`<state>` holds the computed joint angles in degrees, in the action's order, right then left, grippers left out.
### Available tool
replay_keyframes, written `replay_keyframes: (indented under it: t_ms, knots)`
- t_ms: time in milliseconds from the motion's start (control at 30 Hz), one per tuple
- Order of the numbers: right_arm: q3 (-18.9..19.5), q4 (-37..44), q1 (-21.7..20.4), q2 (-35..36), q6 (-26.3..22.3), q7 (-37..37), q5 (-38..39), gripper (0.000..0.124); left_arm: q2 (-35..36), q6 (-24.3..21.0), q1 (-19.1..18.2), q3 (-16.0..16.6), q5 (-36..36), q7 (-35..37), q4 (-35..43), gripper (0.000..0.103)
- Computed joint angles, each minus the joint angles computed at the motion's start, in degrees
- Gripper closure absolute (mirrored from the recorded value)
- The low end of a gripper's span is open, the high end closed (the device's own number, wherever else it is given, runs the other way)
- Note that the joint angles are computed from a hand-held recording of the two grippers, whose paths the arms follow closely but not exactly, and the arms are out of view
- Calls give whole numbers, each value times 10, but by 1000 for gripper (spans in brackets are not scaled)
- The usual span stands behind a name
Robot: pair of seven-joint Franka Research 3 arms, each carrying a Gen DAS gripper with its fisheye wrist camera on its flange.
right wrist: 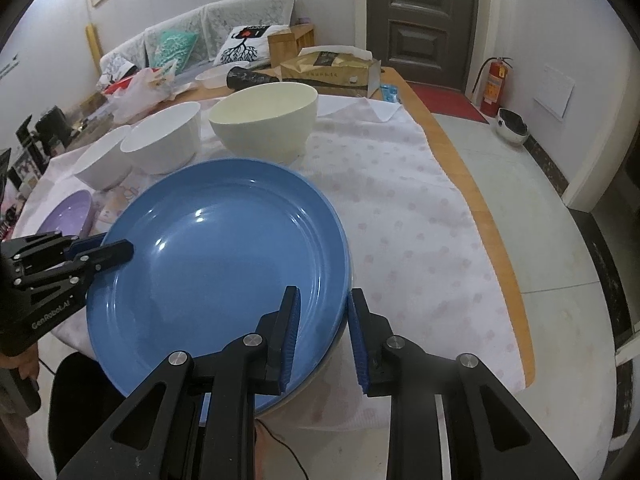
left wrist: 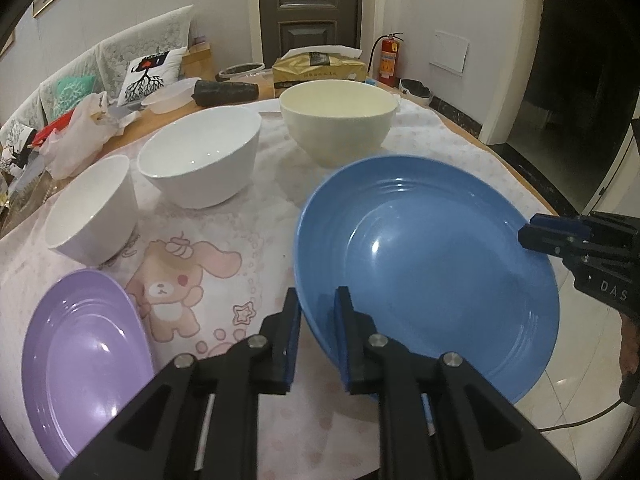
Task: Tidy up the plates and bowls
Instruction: 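Slide the blue plate across the cloth with the left gripper and release, then move the left gripper to the purple plate rim and grasp it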
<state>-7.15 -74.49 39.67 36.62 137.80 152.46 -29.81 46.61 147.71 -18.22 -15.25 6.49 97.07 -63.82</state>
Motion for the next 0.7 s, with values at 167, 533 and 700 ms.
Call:
replay_keyframes:
  t_ms: [167,533,700]
  knots:
    - [-5,8,5,4,8,4,-8,104,1,-1,4,-5,-6,7,1,83]
    - [0,59,8,22,-18,-27,0,104,-22,29,38,-32,-48,19,-35,70]
    - [10,143,9,67,-15,-71,20,103,-65,74,76,-45,-79,28,-93,66]
